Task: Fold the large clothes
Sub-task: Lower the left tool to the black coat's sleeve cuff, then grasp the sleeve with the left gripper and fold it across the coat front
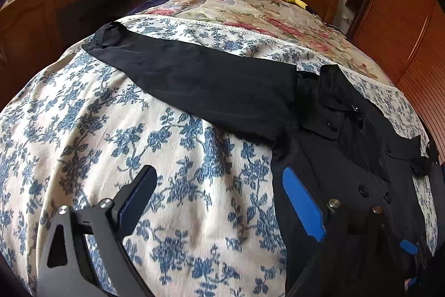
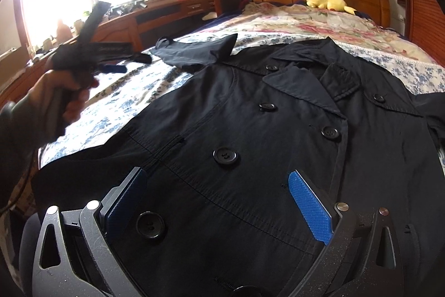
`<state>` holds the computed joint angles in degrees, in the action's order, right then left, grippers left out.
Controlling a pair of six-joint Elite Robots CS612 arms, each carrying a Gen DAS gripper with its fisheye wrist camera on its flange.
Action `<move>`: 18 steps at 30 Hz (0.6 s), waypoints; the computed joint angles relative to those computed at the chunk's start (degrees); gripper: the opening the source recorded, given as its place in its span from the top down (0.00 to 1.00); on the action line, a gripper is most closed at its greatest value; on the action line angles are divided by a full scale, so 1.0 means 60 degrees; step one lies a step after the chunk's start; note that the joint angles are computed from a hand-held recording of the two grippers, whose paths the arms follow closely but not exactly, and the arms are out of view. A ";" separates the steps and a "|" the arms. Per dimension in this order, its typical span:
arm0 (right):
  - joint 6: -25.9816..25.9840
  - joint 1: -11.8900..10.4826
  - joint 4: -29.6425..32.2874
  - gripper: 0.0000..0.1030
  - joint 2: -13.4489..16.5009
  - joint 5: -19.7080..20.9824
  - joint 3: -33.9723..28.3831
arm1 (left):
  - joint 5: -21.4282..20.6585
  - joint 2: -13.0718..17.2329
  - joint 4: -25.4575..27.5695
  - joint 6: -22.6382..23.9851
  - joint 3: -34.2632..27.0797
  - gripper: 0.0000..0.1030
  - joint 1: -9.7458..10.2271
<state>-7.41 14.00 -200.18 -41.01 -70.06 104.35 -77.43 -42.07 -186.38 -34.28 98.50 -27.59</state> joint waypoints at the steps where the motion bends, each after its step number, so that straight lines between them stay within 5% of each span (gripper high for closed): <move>1: 0.0001 0.0001 0.0017 0.00 0.0006 -0.0009 -0.0011 | -0.0072 0.0086 0.0069 -0.0027 -0.0160 0.12 0.0061; 10: 0.0054 -0.0039 0.0168 0.00 0.0042 0.0135 -0.0074 | -0.0618 0.0838 0.0682 -0.0935 -0.1431 0.24 0.0590; 18: 0.0080 -0.0038 0.0089 0.00 0.0056 0.0149 -0.0060 | -0.0981 0.1257 0.0664 -0.2045 -0.1925 0.47 0.0866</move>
